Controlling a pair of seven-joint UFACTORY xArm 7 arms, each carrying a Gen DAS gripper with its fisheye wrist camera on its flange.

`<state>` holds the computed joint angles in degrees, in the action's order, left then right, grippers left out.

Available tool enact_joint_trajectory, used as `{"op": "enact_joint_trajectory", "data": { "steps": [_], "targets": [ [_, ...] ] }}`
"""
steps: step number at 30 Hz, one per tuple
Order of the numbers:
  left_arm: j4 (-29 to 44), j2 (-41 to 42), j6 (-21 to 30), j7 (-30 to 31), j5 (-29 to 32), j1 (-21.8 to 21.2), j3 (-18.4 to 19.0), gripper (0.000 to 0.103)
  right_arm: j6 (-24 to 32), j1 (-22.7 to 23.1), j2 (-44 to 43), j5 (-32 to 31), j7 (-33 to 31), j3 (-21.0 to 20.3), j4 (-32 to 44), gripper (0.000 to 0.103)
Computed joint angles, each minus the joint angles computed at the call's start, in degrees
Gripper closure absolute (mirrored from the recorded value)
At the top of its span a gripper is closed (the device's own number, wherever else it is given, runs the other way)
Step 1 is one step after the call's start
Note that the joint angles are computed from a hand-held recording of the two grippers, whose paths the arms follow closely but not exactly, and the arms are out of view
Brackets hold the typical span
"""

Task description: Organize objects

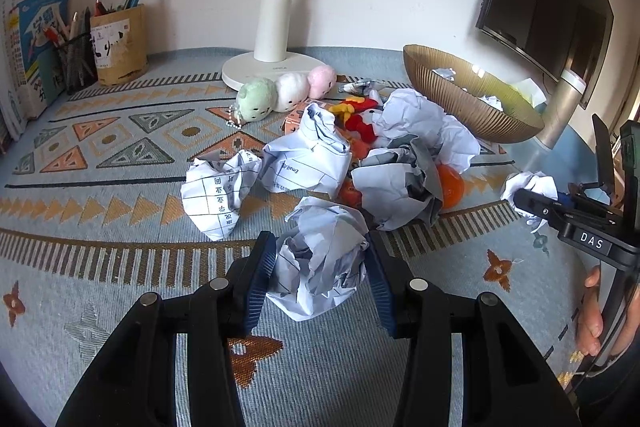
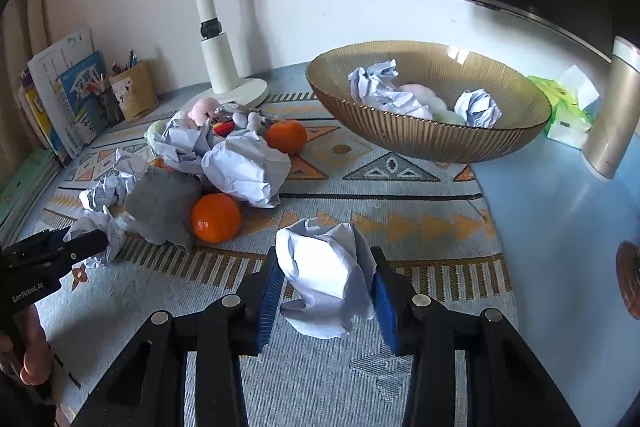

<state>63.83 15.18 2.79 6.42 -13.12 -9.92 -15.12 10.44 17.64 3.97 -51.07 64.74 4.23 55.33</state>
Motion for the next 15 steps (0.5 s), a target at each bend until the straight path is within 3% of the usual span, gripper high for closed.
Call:
{"op": "enact_joint_trajectory", "data": {
  "steps": [10,15],
  "targets": [
    [-0.3,0.0,-0.9,-0.6,0.1,0.3,-0.3,0.061,-0.5,0.1,0.2,2.2,-2.3,0.1,-0.2,0.062],
    [-0.3,0.1,-1.0,-0.1,-0.6,1.3,-1.3,0.061,-0.2,0.2,-0.4,-1.0,1.5,-0.2,-0.3,0.062]
  ]
}}
